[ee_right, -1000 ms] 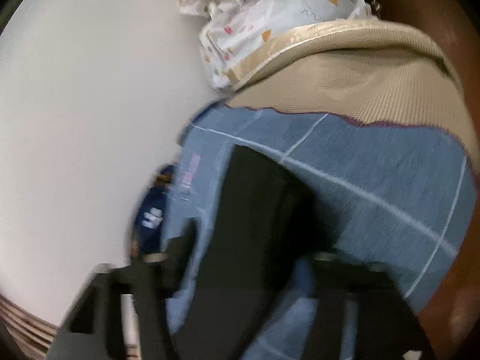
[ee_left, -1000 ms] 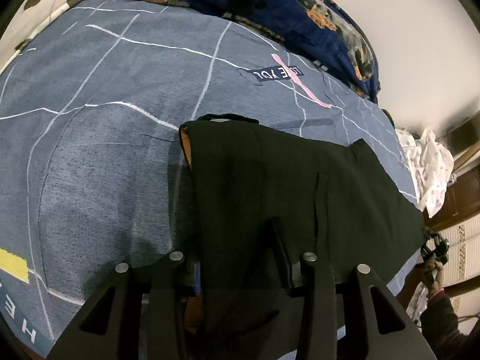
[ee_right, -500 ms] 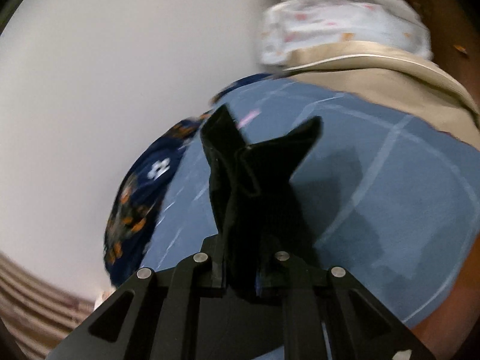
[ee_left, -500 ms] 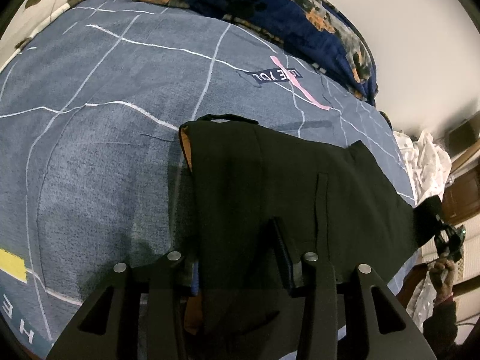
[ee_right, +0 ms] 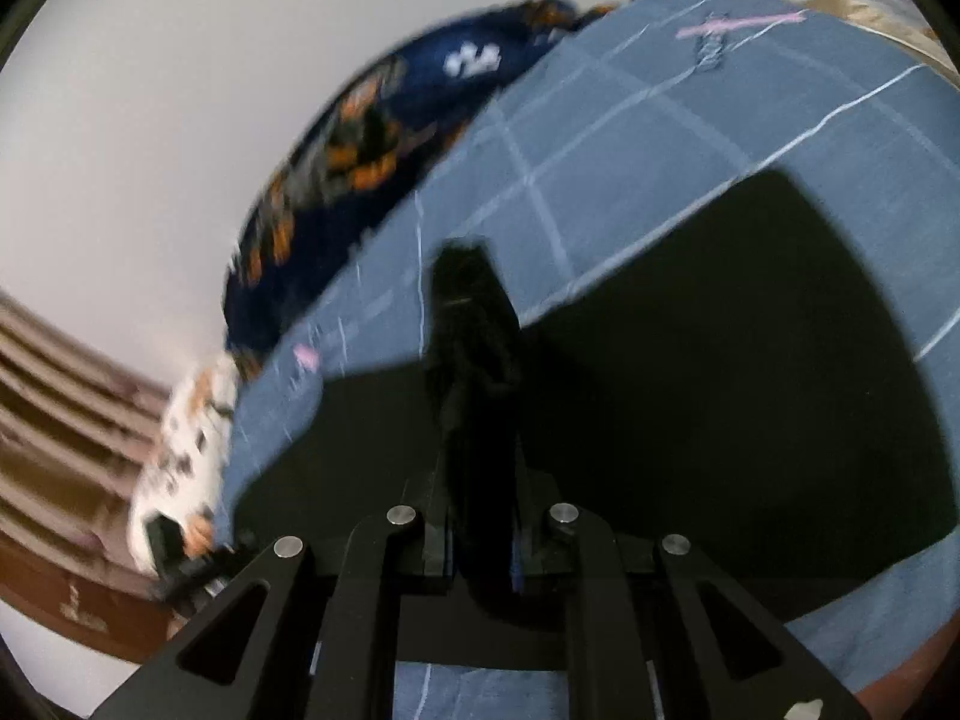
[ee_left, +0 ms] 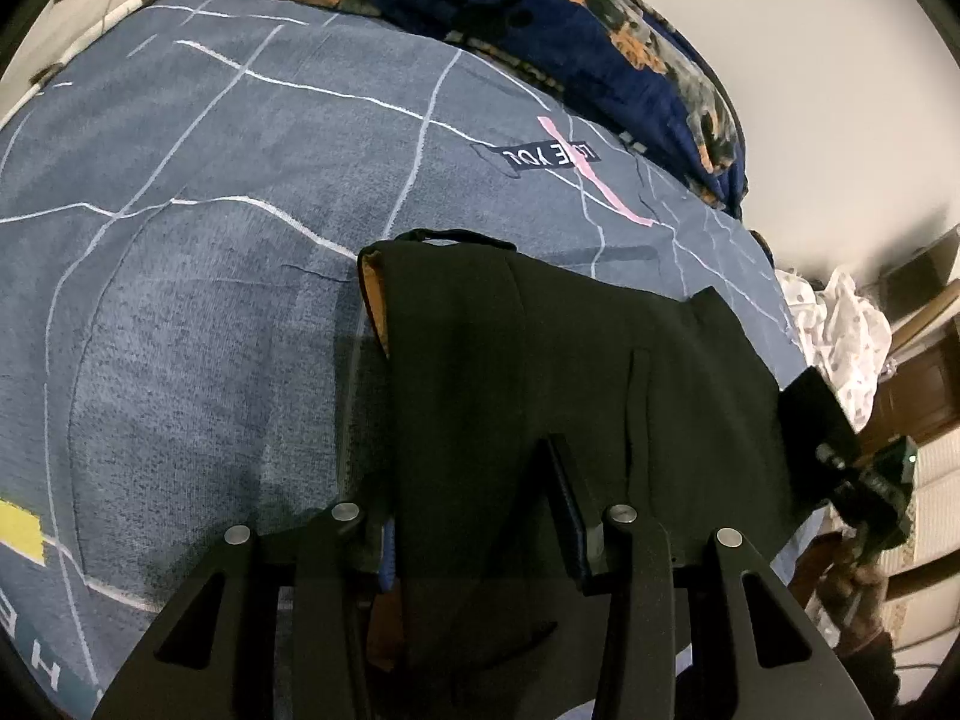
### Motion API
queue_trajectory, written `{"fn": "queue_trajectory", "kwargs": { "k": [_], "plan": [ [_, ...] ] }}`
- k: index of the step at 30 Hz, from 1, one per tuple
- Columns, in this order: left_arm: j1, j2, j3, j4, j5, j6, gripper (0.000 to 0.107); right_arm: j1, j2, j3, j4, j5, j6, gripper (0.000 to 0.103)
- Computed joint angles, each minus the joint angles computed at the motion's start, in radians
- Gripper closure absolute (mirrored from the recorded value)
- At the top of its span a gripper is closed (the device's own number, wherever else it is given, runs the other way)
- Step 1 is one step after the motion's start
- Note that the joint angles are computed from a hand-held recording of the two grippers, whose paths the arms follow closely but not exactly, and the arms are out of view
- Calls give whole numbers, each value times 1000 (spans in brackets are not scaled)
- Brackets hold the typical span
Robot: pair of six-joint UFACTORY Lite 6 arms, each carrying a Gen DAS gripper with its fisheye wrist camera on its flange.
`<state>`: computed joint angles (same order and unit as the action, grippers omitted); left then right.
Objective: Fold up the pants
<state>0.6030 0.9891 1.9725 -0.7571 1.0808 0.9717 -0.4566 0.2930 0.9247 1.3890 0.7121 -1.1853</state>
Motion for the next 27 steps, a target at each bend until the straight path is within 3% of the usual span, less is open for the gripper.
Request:
{"fn": "queue_trajectory", "kwargs": {
  "k": [12,18,21,25,27],
  "plan": [
    [10,3,-2,-15,12,10,65,138,-24,-33,-46,-169,-12,89],
    [10,4,-1,-15,12,9,65,178,-26,-39,-69,-207,-2,83],
    [10,4,0,-15,12,9,64,174,-27,-44,-69,-175,-17,73],
    [10,7,2,-14,16,6,64,174,-44,-55,-87,-98,-34,42],
    [9,7,3,-14,16,3,64,146,-55,-66,-97,-13,-52,37]
  ]
}}
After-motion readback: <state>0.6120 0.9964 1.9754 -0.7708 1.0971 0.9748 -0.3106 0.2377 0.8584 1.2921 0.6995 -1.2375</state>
